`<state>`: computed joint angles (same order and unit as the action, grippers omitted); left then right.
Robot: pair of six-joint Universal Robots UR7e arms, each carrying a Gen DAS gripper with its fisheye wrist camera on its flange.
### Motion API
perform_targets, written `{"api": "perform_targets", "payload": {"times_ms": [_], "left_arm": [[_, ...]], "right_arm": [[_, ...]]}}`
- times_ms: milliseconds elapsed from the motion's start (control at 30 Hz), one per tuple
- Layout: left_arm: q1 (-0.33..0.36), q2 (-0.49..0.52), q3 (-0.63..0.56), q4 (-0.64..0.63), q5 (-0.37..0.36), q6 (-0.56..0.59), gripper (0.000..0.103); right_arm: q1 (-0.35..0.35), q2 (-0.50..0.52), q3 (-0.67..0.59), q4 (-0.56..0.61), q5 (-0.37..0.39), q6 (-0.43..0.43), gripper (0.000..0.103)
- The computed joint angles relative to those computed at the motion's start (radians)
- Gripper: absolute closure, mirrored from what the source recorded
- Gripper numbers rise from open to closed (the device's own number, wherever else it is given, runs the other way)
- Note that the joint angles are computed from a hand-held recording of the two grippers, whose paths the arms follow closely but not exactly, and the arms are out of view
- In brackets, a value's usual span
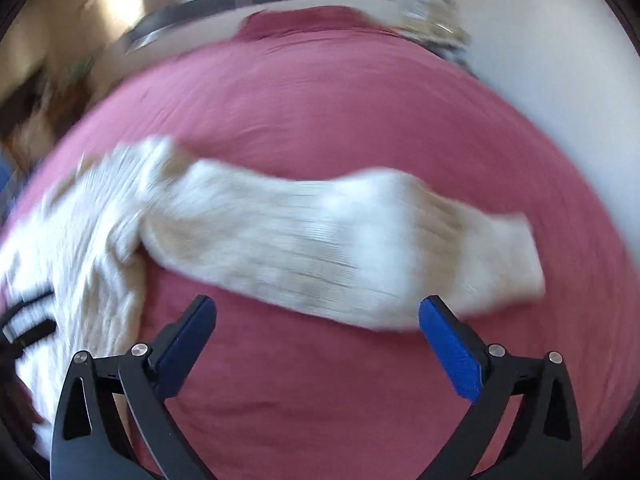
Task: Fold clothes
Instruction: 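Grasp the sleeve cuff with the right gripper and stretch it out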
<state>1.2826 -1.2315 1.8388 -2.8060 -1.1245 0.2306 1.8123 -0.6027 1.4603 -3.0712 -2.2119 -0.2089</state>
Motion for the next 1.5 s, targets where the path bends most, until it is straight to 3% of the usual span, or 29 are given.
{"api": "perform_targets", "payload": {"times_ms": [200, 300, 400, 467, 567, 633, 667, 700, 833, 1167, 1333, 1500], "left_arm": [[0.041, 0.000, -0.041, -0.048, -0.057, -0.011, 0.000], [0.044, 0.010, -0.047, -0.076, -0.050, 0.000, 0.000], [0.058, 0.026, -0.072, -0.042, -0.041, -0.050, 0.000], [0.071, 0.040, -0.100, 0.017, -0.049, -0.089, 0.000], [0.081, 0.057, -0.130, 0.059, -0.052, -0.100, 0.000], [0.082, 0.061, -0.132, 0.043, -0.055, -0.087, 0.000], [0.083, 0.062, -0.133, 0.035, -0.056, -0.081, 0.000], [0.084, 0.066, -0.136, 0.031, -0.057, -0.077, 0.000], [0.096, 0.072, -0.152, 0.055, -0.072, -0.080, 0.000], [0.098, 0.065, -0.153, 0.075, -0.080, -0.092, 0.000], [0.100, 0.070, -0.161, 0.095, -0.085, -0.096, 0.000], [0.111, 0.072, -0.181, 0.138, -0.113, -0.096, 0.000]], "right_arm": [[-0.172, -0.154, 0.144, -0.242, 0.244, 0.239, 0.000], [-0.234, -0.161, 0.127, -0.222, 0.296, 0.381, 0.001], [-0.254, -0.134, 0.092, -0.182, 0.273, 0.431, 0.010], [-0.251, -0.108, 0.078, -0.232, 0.267, 0.398, 0.019], [-0.235, -0.079, 0.028, -0.179, 0.250, 0.375, 0.021], [-0.223, -0.059, -0.002, -0.152, 0.262, 0.347, 0.042], [-0.216, -0.050, -0.018, -0.137, 0.266, 0.333, 0.079], [-0.206, -0.041, -0.033, -0.114, 0.248, 0.323, 0.087], [-0.183, -0.017, -0.041, -0.161, 0.204, 0.297, 0.088], [-0.090, -0.039, -0.007, -0.419, -0.029, 0.063, 0.090], [-0.110, -0.032, -0.013, -0.358, -0.110, 0.071, 0.090], [-0.149, 0.048, -0.136, -0.191, -0.168, 0.100, 0.090]]}}
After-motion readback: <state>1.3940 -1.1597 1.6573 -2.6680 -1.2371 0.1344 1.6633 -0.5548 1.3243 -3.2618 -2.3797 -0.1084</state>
